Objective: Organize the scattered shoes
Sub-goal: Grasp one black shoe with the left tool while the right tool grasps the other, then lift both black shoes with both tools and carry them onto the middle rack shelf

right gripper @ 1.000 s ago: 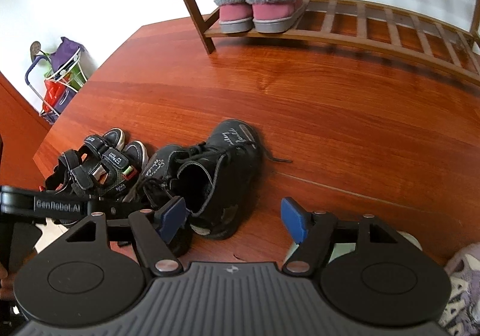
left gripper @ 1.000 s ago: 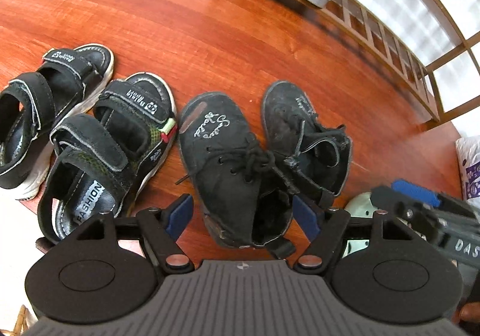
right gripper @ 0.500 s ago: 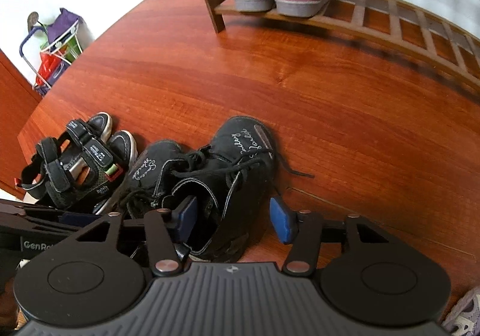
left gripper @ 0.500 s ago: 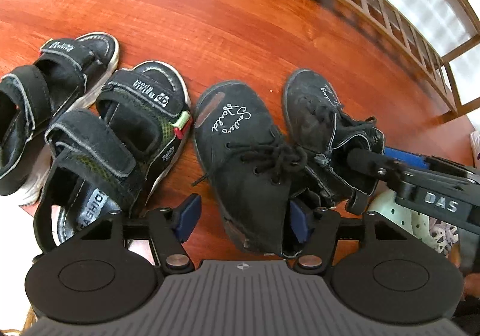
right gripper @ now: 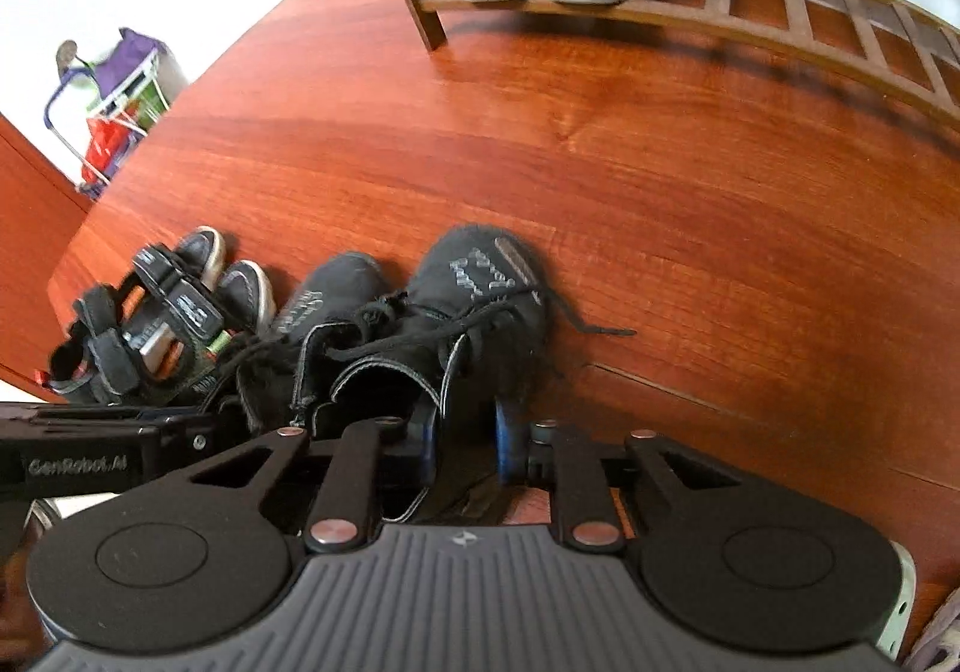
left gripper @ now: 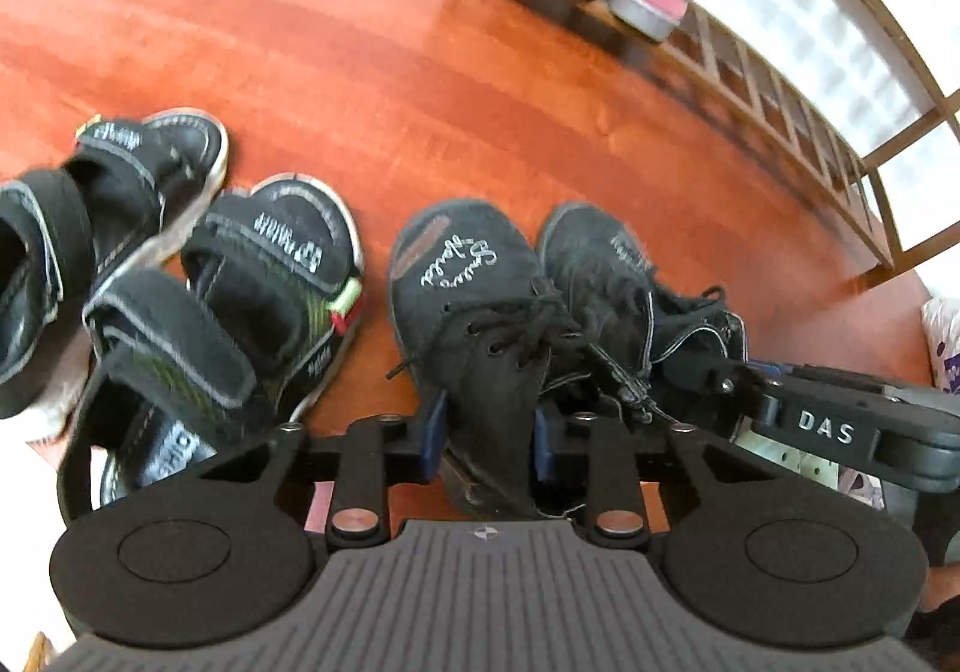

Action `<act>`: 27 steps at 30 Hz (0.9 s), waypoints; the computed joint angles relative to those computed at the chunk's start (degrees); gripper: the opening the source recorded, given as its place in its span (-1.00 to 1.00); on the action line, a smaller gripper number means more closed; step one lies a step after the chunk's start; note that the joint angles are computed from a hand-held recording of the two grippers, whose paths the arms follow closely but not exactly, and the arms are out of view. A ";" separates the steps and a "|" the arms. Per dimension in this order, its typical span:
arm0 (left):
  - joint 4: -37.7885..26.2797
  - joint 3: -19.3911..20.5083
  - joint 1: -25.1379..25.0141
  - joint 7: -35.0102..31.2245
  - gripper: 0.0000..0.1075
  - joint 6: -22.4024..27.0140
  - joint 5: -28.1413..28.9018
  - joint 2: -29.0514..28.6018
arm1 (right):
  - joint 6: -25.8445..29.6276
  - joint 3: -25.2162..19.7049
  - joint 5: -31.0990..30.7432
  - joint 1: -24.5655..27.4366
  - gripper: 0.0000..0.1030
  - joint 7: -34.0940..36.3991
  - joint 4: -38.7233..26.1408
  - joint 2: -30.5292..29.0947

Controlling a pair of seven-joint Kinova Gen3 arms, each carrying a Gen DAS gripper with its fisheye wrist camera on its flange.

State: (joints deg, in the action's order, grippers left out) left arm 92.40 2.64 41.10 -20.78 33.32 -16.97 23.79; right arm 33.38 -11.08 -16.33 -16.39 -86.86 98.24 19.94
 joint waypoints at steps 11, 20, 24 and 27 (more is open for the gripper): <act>-2.57 0.87 -1.08 -5.82 -0.46 -1.94 0.28 0.58 | 0.00 -0.77 -5.36 3.54 -0.62 3.91 1.83 -3.19; -10.35 1.33 -0.87 -13.23 -0.44 1.05 2.14 4.38 | 0.08 1.24 -6.15 4.13 -0.73 4.16 1.49 -5.24; -11.98 1.54 -1.51 -14.50 -0.44 2.27 4.43 5.87 | 0.14 2.07 -4.47 4.08 -0.73 2.68 1.69 -4.97; -11.75 1.53 -1.81 -14.94 -0.44 2.29 5.72 6.53 | -0.31 2.08 -4.00 4.37 -0.72 2.47 2.72 -4.94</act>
State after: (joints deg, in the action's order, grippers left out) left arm 80.65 4.17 39.29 -35.72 35.60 -11.25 30.31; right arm 33.07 -8.99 -20.33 -12.02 -84.39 100.96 15.00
